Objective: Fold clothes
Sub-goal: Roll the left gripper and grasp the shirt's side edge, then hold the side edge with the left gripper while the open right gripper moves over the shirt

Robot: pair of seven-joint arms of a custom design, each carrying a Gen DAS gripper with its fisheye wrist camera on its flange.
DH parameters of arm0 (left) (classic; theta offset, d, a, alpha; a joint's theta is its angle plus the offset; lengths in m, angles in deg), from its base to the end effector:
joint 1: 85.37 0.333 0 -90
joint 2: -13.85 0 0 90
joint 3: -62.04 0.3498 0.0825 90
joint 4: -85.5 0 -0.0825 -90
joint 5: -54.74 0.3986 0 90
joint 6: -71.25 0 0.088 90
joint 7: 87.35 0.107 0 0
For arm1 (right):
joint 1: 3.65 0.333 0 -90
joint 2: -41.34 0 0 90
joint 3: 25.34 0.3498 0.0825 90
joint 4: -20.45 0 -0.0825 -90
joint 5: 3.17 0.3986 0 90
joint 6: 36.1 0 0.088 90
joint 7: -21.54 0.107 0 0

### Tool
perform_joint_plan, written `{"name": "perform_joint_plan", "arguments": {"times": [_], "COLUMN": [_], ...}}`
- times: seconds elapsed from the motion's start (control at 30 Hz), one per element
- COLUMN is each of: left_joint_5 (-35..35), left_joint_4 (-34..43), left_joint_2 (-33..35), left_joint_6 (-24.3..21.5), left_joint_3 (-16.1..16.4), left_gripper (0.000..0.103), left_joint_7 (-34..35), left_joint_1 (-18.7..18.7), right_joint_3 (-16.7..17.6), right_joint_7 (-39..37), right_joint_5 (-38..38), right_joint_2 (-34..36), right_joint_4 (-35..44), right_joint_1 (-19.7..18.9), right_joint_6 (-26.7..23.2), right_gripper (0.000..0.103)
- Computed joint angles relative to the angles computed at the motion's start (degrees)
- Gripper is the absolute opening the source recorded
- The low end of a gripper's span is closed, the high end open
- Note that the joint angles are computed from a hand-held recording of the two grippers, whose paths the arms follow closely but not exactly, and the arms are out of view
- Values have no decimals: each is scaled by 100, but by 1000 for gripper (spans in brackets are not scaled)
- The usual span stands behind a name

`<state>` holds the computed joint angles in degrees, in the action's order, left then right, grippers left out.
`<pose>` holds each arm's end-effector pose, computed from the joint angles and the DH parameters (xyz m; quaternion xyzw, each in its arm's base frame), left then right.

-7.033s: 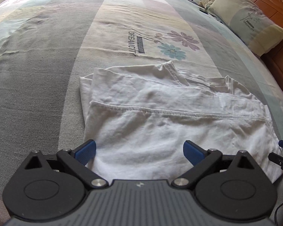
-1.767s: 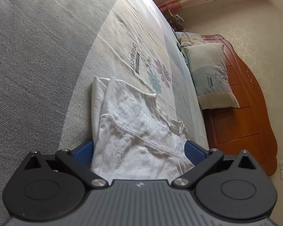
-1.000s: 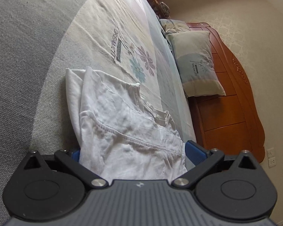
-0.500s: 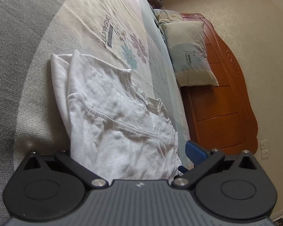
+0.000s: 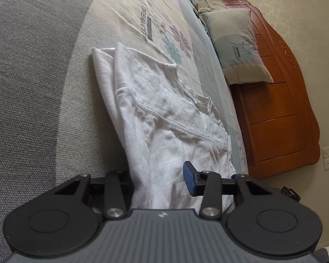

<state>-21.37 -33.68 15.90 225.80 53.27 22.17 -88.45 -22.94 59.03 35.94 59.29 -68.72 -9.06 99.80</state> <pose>0.5917 -0.0901 0.4807 0.7680 -0.4325 0.4607 0.1043 0.7200 -0.0351 0.5531 -0.7930 0.4816 -0.1367 0.3471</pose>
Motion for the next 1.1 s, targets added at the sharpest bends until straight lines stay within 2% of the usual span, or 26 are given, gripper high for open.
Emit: {"name": "perform_joint_plan", "arguments": {"times": [0.03,0.1,0.17,0.37,0.47,0.6,0.77,0.9,1.1], "left_joint_5": [172,13,132,2013,2936,3515,3701,3815,3963], "left_joint_4": [-42,-96,-110,-11,36,94,125,173,227], "left_joint_2": [-1,9,2,38,38,43,49,71,97], "left_joint_6": [89,195,338,475,420,312,217,152,100], "left_joint_3": [-2,-15,-42,-52,-43,-50,-61,-67,-82], "left_gripper": [11,12,12,12,12,12,12,12,12], "left_joint_7": [-247,-350,-402,-1678,-2263,-2703,-2797,-2841,-2898], "left_joint_1": [-14,-19,-58,-148,-157,-143,-114,-105,-99], "right_joint_3": [5,20,61,295,427,508,467,537,667], "right_joint_7": [10,53,146,892,1321,1433,1890,2043,2543], "right_joint_5": [24,104,271,758,841,707,382,283,-79], "right_joint_2": [9,53,161,870,1210,1264,1408,1646,2372], "right_joint_4": [27,134,395,1763,2308,2346,2360,2559,3626], "right_joint_1": [-11,-48,-124,-324,-280,-41,234,338,454], "right_joint_6": [-36,-170,-509,-2193,-2683,-2563,-2309,-1894,-1886], "right_gripper": [103,103,103,103,103,103,103,103,103]}}
